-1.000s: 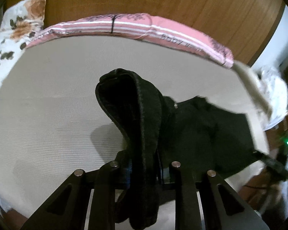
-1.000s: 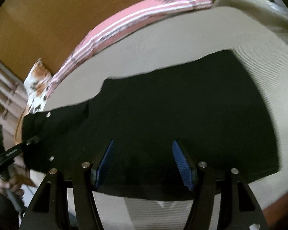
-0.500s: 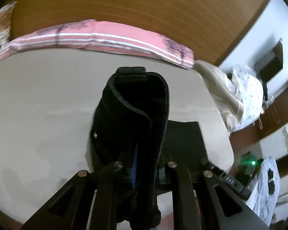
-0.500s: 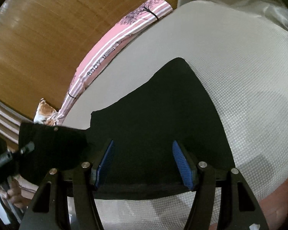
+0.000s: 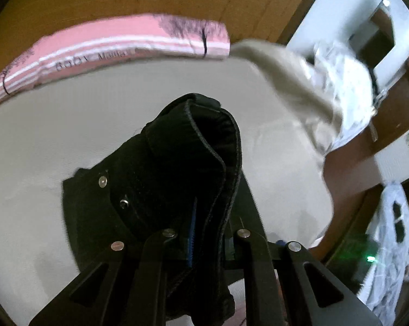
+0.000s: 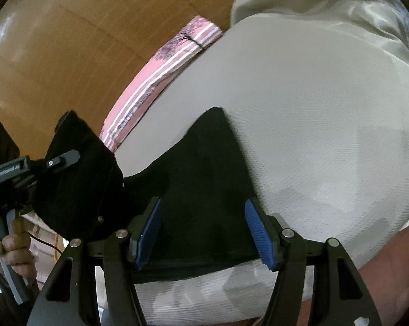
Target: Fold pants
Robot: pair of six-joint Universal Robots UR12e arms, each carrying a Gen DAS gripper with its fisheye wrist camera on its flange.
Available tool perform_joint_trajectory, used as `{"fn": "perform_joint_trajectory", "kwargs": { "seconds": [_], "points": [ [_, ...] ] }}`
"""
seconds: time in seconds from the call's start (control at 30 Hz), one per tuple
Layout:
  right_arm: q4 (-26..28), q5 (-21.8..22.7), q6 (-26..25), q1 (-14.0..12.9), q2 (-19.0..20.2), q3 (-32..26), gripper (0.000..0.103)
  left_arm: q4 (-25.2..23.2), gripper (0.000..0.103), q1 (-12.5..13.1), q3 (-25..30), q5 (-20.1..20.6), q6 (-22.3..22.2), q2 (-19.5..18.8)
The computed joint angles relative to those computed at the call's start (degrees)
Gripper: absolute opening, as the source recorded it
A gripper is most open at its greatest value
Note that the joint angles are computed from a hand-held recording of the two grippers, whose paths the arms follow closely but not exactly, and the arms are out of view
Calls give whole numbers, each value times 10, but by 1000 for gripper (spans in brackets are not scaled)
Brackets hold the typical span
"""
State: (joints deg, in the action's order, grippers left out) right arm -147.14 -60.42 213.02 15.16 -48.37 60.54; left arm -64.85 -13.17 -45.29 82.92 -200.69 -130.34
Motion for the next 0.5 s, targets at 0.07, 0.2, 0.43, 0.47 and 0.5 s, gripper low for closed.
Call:
{"fn": "perform_joint_trajectory", "kwargs": {
  "seconds": [0.07, 0.2, 0.43, 0.47, 0.5],
  "points": [
    [-6, 4, 13, -4, -1, 6, 61, -38, 14, -7, 28, 9, 7, -23],
    [-10, 4, 21, -8, -1, 11, 61, -66, 16, -23, 54, 46, 22, -52],
    [3, -1, 16, -8, 7, -4, 61, 5, 50, -26, 20, 5, 74, -47],
    [9, -3, 11, -8, 9, -9, 61, 24, 52, -24, 5, -4, 82, -39],
    [10, -3, 9, -8, 8, -9, 61, 39, 53, -22, -7, -17, 91, -33]
  ]
}}
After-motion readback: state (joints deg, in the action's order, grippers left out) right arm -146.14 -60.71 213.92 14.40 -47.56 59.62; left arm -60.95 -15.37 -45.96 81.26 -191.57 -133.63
